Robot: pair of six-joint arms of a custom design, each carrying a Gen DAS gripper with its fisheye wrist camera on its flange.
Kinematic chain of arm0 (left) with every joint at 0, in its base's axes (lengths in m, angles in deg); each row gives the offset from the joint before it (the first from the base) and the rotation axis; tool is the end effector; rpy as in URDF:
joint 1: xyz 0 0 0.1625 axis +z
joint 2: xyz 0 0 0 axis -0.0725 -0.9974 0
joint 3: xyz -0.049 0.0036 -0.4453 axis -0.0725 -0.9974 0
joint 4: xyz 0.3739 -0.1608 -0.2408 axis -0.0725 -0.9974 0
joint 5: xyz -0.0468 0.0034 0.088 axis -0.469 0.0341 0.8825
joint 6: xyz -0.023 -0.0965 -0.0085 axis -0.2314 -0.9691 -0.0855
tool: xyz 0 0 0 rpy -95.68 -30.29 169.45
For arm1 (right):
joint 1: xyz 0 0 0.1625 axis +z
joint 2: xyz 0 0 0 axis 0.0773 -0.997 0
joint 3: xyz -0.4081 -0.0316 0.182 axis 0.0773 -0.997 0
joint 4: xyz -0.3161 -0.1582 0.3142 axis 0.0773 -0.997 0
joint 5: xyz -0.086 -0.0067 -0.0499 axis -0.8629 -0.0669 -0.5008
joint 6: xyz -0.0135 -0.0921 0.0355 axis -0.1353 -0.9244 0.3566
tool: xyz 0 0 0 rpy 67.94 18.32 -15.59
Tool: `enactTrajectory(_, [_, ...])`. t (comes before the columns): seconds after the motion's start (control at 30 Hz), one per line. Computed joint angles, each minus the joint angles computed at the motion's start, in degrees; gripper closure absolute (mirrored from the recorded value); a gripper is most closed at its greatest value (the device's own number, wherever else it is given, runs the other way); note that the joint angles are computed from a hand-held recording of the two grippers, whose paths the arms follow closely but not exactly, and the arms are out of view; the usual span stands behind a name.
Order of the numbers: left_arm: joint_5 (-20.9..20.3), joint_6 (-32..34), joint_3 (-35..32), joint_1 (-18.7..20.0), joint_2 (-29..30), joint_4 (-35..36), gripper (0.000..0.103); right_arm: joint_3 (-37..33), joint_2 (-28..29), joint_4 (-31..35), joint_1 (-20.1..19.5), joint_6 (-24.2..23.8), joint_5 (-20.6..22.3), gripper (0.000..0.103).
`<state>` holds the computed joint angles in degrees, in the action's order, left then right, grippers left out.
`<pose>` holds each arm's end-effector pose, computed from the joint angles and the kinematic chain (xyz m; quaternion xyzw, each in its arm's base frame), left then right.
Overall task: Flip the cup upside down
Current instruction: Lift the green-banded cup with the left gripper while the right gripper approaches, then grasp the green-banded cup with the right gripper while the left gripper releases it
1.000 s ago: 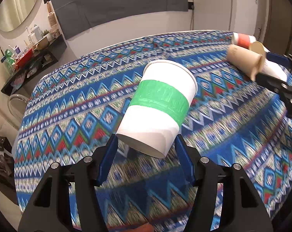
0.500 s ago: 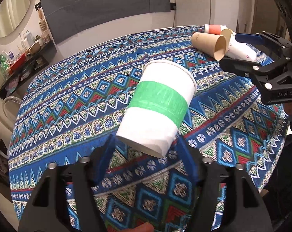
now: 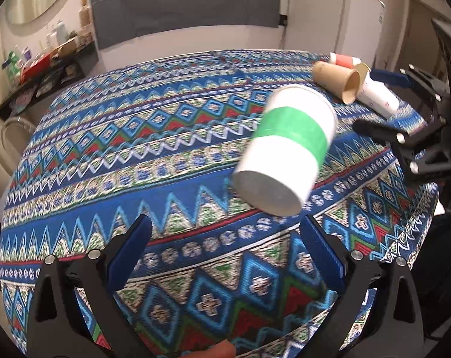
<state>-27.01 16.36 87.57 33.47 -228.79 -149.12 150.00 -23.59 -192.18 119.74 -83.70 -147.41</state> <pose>-0.0478 -0.2702 0.2923 0.1769 0.8776 -0.3062 0.3236 0.3408 -0.3615 0.0336 0.5193 -0.7553 0.2651 0.2993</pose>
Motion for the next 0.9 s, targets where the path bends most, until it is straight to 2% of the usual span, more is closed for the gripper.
enactTrajectory(0.1, [-0.41,0.63,-0.06,0.98,-2.52,0.19,0.006,-0.05,-0.41,2.06,0.56,-2.87,0.4,0.008])
enactTrajectory(0.17, [0.63,-0.81,-0.39,0.42,-4.22,3.17,0.006,-0.3,-1.26,4.44,1.28,-5.19,0.54,0.008])
enactTrajectory(0.27, [1.2,-2.83,-1.13,-0.54,-5.76,7.2,0.006,-1.2,-3.56,11.51,2.14,-8.35,1.53,0.008])
enactTrajectory(0.37, [1.32,-5.64,-2.01,-1.16,-5.97,11.16,0.006,-3.46,-3.69,16.93,3.31,-14.23,1.26,0.008])
enactTrajectory(0.5, [-1.72,-8.96,-3.44,-1.36,-6.75,14.2,0.006,-7.42,-3.38,29.19,4.95,-17.84,0.1,0.008])
enactTrajectory(0.53, [-2.45,-9.77,-3.67,-1.87,-7.35,15.23,0.006,-8.06,-3.29,31.88,5.27,-19.58,0.01,0.008])
enactTrajectory(0.6, [-3.47,-10.41,-4.54,-2.63,-7.75,17.55,0.006,-9.4,-1.55,33.22,6.25,-25.33,-2.27,0.008])
enactTrajectory(0.73, [-3.98,-6.72,-5.27,-0.2,-4.55,14.4,0.006,-12.0,0.71,38.33,7.33,-29.12,-3.9,0.008])
enactTrajectory(0.9, [-6.48,4.79,-5.65,5.86,0.09,3.85,0.006,-14.04,2.2,42.89,7.73,-32.78,-1.91,0.008])
